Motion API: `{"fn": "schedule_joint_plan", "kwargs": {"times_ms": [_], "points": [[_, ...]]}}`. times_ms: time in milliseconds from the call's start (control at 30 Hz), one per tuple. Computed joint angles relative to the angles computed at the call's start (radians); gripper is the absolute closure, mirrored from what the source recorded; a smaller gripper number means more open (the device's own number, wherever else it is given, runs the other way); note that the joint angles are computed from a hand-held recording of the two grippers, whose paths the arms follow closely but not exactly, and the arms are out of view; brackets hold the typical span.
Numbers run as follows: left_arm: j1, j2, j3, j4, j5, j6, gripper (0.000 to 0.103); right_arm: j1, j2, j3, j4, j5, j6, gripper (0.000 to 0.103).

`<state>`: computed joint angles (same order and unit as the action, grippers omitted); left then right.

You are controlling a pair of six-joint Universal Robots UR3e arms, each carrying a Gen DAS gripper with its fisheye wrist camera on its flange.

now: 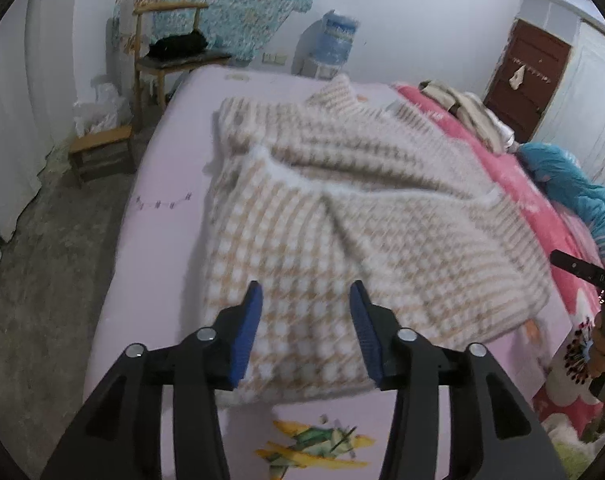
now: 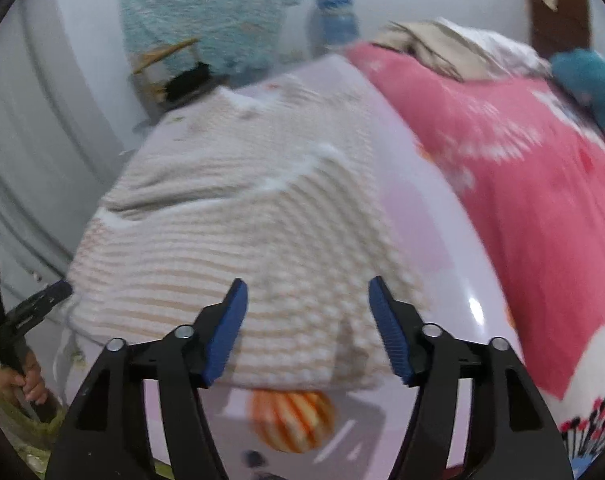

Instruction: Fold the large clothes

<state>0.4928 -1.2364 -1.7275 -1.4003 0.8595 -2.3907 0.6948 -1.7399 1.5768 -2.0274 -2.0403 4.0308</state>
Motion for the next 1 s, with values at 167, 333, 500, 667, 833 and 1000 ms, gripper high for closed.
{"fn": "schedule_joint_plan", "kwargs": {"times_ms": [167,333,500,667,833,1000], "points": [[-0.126,-0.092,0.075,0.103,0.013,-0.097,0.047,-0.005,0.188,-0.161,-0.08,0.037,-0.143,0.036],[-0.285,-0.217,0.146,0.269,0.107,-0.216,0.047,-0.051,0.312,-0.271,-0.092,0.079,-0.217,0.032],[-0.395,-0.355,0.242,0.335,0.218,-0.299,0.047,-0.125,0.351,-0.276,-0.104,0.144,-0.222,0.032],[-0.46,-0.476,0.337,0.292,0.343,-0.359,0.046,-0.187,0.356,-0.216,-0.092,0.201,-0.206,0.032],[-0.458,-0.488,0.329,0.311,0.337,-0.369,0.044,-0.194,0.351,-0.176,-0.14,0.211,-0.201,0.032],[-0.463,-0.493,0.345,0.298,0.345,-0.371,0.043,-0.189,0.365,-0.216,-0.102,0.205,-0.202,0.031]]}}
